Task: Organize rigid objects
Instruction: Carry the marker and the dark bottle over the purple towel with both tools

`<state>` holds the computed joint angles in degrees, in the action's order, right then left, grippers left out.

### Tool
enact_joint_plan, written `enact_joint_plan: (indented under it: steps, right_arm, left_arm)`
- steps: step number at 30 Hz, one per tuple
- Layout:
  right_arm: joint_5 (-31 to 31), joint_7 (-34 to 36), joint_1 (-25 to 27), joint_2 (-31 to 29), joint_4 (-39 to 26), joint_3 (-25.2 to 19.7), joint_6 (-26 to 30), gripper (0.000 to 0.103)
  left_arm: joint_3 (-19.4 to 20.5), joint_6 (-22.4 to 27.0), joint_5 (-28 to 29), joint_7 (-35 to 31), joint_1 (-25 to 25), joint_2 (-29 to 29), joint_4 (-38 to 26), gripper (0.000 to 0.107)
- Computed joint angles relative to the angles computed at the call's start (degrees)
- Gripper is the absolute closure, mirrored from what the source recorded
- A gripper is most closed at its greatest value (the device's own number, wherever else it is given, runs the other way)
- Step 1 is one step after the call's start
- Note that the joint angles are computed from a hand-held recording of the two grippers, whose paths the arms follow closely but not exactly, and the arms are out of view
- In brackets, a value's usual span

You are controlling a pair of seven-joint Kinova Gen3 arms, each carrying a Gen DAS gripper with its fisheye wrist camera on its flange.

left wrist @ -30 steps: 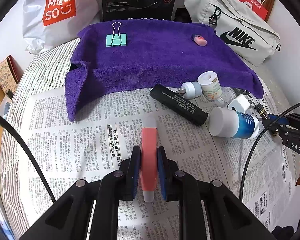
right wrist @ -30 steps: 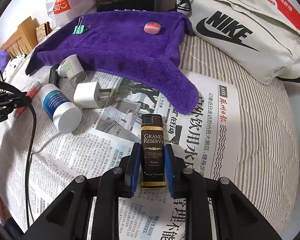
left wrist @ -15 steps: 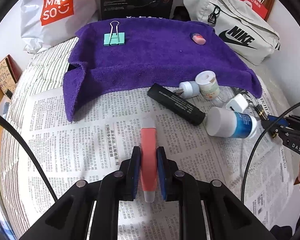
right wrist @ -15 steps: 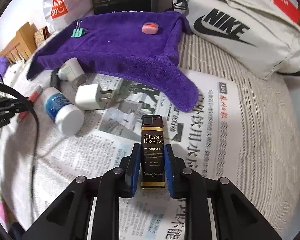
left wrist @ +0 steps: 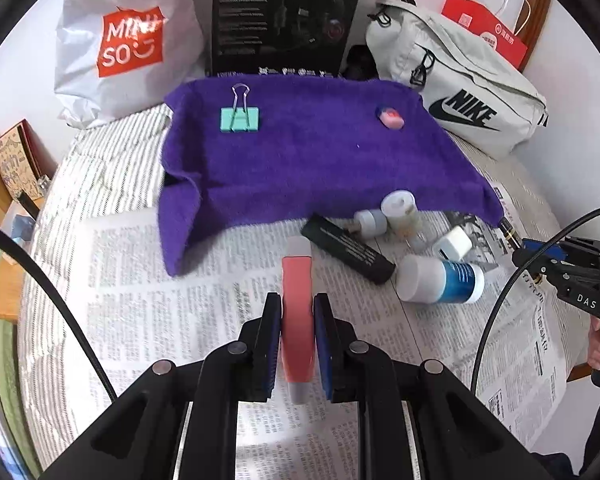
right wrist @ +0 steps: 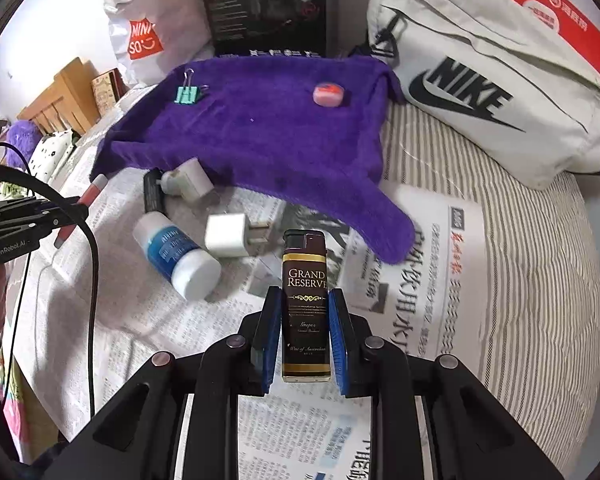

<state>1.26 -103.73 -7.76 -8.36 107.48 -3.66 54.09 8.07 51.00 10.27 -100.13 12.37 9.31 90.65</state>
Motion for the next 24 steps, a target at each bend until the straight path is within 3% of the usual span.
enact_joint_plan:
  steps: [12, 24]
  right_arm:
    - [-0.87, 2.13, 0.29, 2.61, -5.39, 0.95, -0.26, 0.08]
    - [-0.76, 4.31, 2.3, 8.16, -11.53, 2.57, -0.94, 0.08]
  left_arm:
    - [-0.37, 1.08, 0.87, -1.32, -1.59, 2.46, -5.93, 0.091]
    - [-0.39, 3.81, -1.14, -0.32, -0.76, 9.55, -16.45, 0.091]
